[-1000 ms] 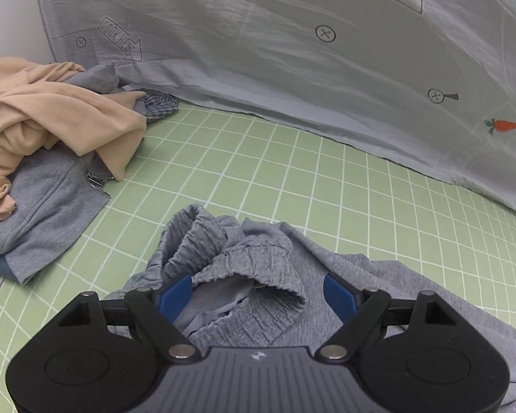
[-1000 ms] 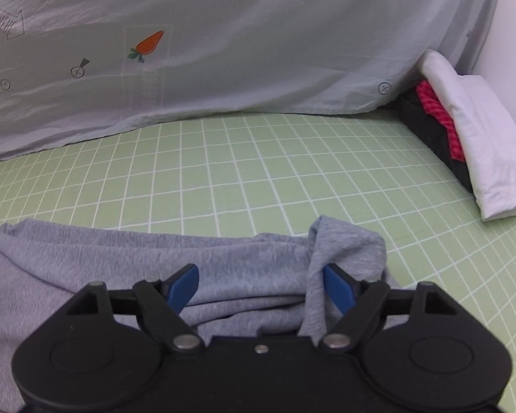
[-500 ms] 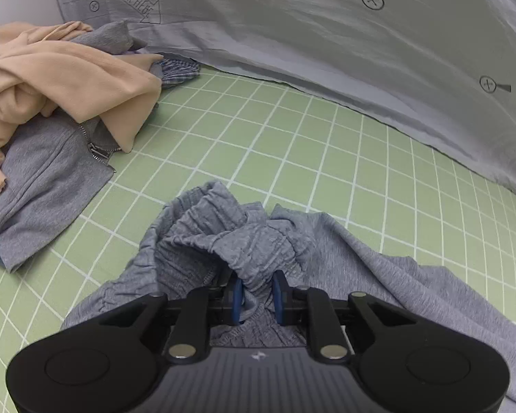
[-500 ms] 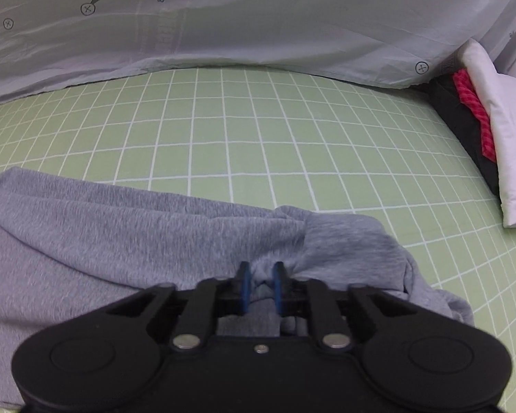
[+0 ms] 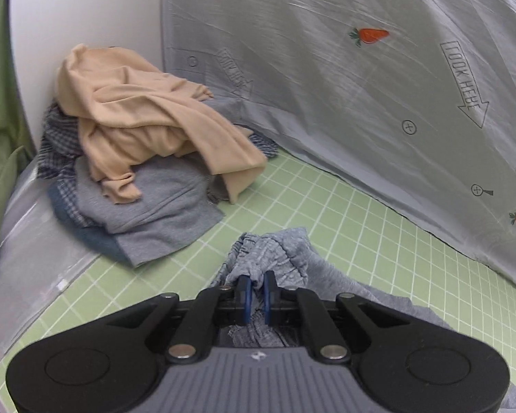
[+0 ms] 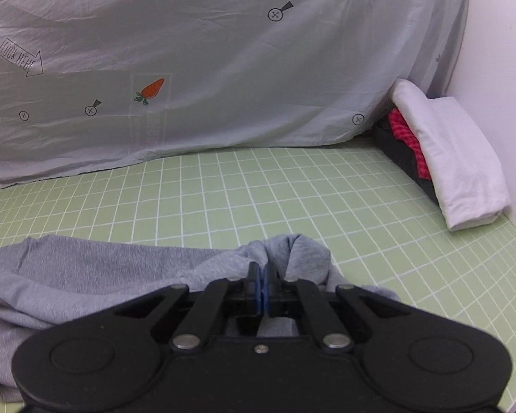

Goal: Fold clothes

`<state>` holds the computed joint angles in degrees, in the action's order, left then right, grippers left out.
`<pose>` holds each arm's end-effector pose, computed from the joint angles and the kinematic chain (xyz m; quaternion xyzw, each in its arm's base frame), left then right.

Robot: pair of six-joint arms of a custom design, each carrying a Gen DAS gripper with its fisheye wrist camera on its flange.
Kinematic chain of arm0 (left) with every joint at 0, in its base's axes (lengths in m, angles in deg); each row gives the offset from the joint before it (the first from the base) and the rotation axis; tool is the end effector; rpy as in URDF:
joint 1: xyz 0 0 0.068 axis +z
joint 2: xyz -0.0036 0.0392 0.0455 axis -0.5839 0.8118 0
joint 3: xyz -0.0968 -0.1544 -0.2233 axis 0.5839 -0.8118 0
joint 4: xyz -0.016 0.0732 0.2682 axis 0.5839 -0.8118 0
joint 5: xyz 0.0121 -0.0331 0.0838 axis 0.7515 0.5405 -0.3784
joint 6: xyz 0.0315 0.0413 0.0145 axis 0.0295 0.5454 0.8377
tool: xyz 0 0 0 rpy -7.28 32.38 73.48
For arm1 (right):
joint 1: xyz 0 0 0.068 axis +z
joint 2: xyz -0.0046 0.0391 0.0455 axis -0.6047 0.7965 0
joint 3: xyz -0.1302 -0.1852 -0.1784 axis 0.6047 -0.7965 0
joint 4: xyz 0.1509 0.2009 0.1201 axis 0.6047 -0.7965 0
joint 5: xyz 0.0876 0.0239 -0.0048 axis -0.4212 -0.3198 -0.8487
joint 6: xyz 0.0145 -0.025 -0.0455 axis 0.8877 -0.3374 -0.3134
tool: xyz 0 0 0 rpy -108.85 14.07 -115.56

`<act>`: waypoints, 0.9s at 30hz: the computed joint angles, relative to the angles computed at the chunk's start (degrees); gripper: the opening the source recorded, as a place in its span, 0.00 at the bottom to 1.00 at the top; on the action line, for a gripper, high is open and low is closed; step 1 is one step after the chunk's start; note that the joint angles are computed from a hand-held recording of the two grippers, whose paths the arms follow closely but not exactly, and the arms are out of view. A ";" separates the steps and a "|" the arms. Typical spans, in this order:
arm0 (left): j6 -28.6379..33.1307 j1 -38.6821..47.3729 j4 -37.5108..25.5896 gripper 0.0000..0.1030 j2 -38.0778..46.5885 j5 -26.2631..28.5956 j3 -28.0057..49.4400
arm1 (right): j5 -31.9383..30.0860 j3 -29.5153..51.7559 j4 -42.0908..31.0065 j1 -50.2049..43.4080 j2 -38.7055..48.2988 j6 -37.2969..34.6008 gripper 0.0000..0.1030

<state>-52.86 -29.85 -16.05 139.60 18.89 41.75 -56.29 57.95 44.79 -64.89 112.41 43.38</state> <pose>0.3390 0.0387 0.2480 -0.2118 0.9019 0.0112 0.3763 0.2286 -0.1182 0.1813 0.1691 0.8961 -0.0957 0.3990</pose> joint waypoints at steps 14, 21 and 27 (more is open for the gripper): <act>-4.29 4.35 -10.37 0.40 -10.62 3.61 -13.24 | -6.26 -7.09 -11.81 -4.04 -8.52 -1.27 0.13; -3.77 1.43 -10.81 0.70 -8.57 7.37 -13.70 | 0.89 -6.26 -4.21 -1.31 -6.43 3.63 0.72; -6.00 1.19 -8.22 0.80 -6.51 12.71 -13.22 | 2.70 -0.94 0.18 -1.98 6.45 6.29 0.73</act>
